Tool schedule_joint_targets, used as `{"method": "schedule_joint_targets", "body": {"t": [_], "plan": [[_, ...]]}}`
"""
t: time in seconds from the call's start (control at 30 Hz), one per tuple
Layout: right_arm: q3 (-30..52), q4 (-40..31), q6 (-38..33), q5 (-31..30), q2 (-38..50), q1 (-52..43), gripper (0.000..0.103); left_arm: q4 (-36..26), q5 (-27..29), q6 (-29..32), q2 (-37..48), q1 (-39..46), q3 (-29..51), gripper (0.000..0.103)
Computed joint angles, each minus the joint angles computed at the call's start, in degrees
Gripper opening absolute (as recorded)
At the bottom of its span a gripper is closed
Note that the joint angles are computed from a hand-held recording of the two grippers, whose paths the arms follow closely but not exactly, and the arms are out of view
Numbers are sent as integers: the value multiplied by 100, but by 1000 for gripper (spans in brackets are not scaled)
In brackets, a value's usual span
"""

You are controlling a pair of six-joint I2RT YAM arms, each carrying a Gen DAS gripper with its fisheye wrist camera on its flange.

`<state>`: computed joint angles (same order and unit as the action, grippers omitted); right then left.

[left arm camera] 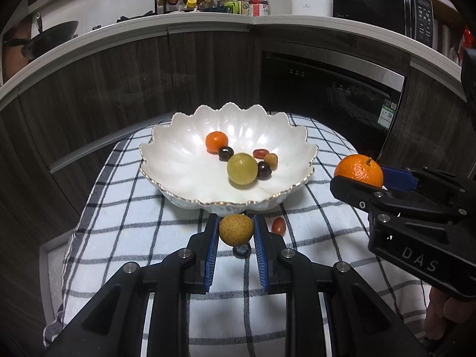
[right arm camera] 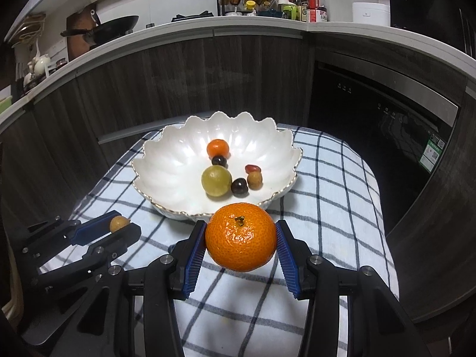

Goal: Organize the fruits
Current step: 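Lift and carry the brown longan and mandarin over the bowl with both tools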

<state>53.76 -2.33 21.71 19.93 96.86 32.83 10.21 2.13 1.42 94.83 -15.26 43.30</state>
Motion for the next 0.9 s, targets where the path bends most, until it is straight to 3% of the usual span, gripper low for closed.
{"method": "schedule_joint_targets", "body": {"t": [0.9], "plan": [[1168, -402, -15, -86, 657, -233, 48, -880, 308, 285, 751, 479, 1500, 24]]}}
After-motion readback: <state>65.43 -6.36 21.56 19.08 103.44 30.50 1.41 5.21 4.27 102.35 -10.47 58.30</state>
